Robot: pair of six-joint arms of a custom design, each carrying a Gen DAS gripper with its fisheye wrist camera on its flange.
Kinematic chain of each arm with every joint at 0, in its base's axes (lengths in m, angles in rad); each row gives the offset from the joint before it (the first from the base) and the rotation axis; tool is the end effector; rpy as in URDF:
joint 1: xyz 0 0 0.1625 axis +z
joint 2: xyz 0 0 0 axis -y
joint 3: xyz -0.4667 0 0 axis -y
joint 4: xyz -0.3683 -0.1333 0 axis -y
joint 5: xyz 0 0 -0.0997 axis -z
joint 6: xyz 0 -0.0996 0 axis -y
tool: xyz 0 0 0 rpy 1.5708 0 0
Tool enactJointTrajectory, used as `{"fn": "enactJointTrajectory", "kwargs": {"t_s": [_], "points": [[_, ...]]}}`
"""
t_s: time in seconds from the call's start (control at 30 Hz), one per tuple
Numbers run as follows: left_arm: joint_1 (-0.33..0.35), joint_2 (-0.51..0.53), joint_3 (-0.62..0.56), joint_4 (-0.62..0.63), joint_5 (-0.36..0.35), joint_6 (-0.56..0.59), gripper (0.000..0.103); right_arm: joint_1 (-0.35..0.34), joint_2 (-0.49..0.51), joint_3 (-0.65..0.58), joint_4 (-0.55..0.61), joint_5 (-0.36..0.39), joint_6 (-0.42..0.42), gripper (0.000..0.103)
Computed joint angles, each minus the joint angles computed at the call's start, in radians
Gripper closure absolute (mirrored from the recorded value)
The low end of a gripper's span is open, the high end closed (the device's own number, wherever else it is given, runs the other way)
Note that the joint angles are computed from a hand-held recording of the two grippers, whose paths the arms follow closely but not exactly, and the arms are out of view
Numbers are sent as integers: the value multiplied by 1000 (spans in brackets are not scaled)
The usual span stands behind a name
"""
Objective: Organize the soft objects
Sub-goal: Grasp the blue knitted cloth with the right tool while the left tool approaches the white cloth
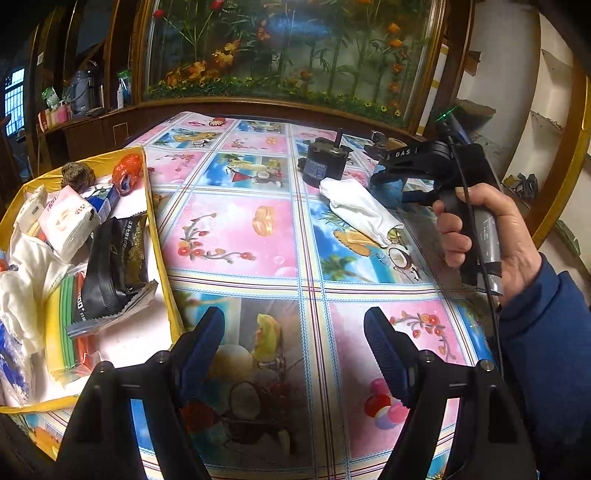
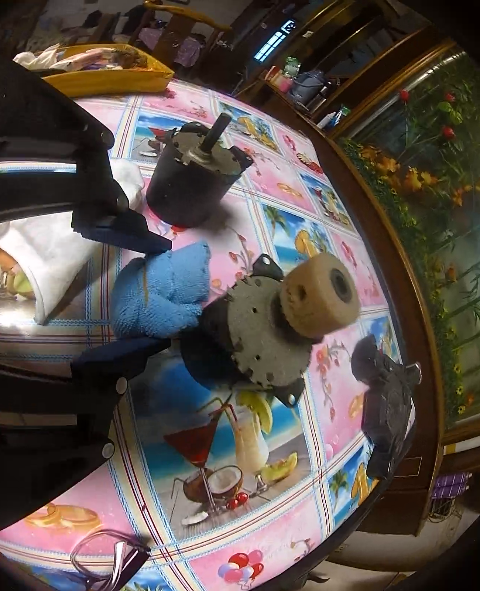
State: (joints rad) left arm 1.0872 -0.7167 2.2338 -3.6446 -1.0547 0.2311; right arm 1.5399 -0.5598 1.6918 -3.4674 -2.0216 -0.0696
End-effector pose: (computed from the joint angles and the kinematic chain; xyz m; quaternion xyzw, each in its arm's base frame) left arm -0.0719 -0.5293 0.0804 0.2595 0.8955 -0.2945 0.2100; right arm 0.0687 -0.6884 0.0812 -0.0659 -0.9058 0.3527 0.2254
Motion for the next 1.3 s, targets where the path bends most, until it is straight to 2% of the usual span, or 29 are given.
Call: {"fn": "enactJointTrajectory", "kwargs": {"t_s": [0.07, 0.2, 0.4, 0.47, 0.53, 0.67, 0.83, 0.93, 1.03, 1.3], "points": [[3, -3, -4, 15, -4, -5, 26, 4, 11, -3, -22, -9, -26, 58], [7, -5, -7, 26, -15, -13, 26, 5, 7, 16, -9, 32, -61, 59], [2, -3, -8, 31, 2, -12, 26, 52, 3, 82, 78, 79, -153, 59], [1, -3, -7, 32, 4, -11, 26, 60, -14, 118, 126, 147, -157, 60], [2, -4, -7, 33, 1, -11, 26, 68, -28, 160, 95, 178, -172, 60], [5, -5, -7, 34, -1, -10, 26, 80, -42, 229, -50, 102, -214, 60], [2, -2, -12, 49, 10, -17, 26, 52, -38, 281, -122, 28, -252, 60], [-3, 1, -14, 50, 24, -18, 26, 49, -36, 283, -156, 12, -278, 60], [-9, 7, -15, 52, 46, -19, 26, 64, -4, 268, -224, -60, -321, 60], [-27, 22, -28, 68, 106, -35, 26, 63, 9, 257, -239, -73, -306, 60]]}}
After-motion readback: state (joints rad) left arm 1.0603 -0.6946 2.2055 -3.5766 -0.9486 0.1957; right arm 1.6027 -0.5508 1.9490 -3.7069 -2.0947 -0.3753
